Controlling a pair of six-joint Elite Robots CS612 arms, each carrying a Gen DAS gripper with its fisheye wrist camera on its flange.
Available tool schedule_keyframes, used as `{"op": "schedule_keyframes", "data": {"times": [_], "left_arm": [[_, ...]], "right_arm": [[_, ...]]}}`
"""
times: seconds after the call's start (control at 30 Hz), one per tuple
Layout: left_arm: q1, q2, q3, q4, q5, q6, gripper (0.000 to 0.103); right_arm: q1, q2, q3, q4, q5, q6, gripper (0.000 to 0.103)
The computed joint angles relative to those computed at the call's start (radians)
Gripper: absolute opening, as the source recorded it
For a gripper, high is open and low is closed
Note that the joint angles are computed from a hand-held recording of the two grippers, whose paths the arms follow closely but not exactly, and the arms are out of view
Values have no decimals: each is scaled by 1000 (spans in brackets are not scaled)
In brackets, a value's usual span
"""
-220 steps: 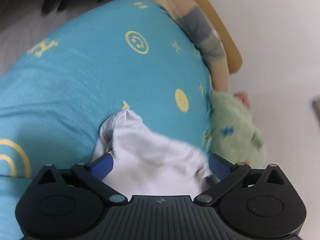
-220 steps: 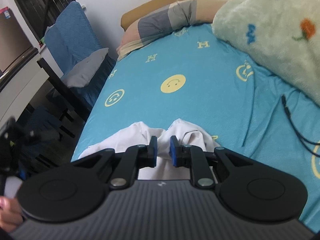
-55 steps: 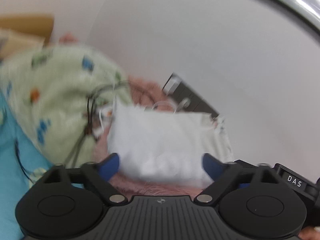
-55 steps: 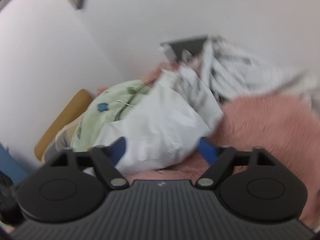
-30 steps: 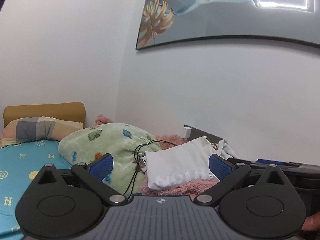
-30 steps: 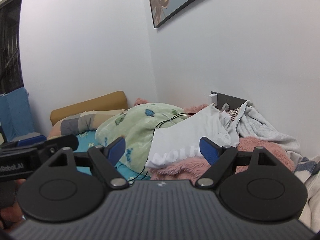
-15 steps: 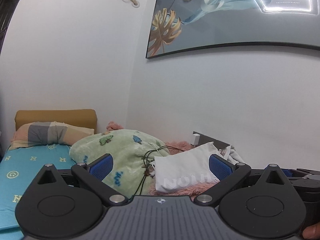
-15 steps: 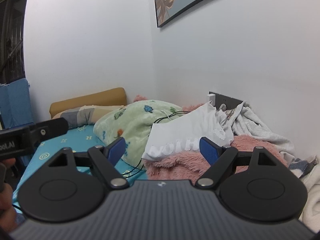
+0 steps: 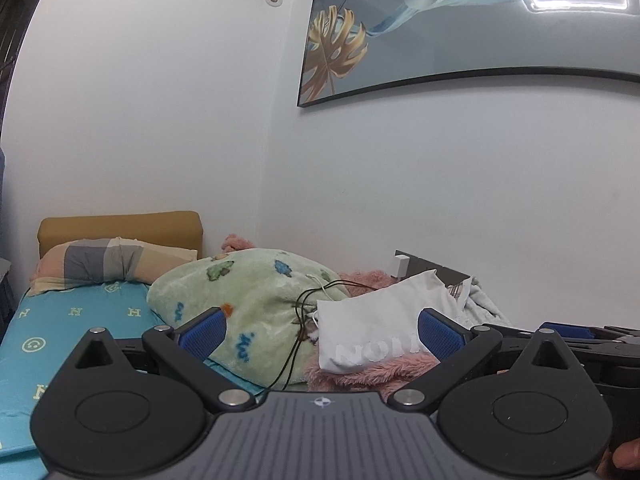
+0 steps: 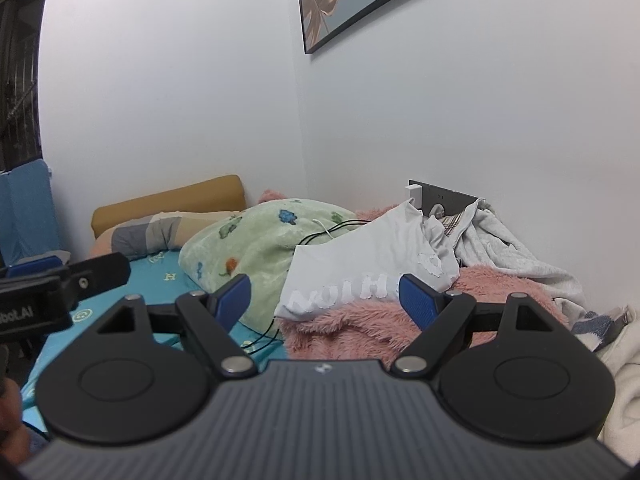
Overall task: Fold clothes
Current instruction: 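Place the folded shirt on the pink blanket and open both tools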
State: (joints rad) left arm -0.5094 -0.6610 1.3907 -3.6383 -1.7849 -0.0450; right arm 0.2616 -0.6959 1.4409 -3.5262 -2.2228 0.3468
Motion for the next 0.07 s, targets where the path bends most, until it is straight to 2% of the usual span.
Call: {"op": "schedule_keyframes", "data": {"times": [0.07], "left_arm": [[0, 1, -2, 8, 7, 2, 103]], "right_arm": [[-1, -1, 1, 4, 6, 5, 83]]}}
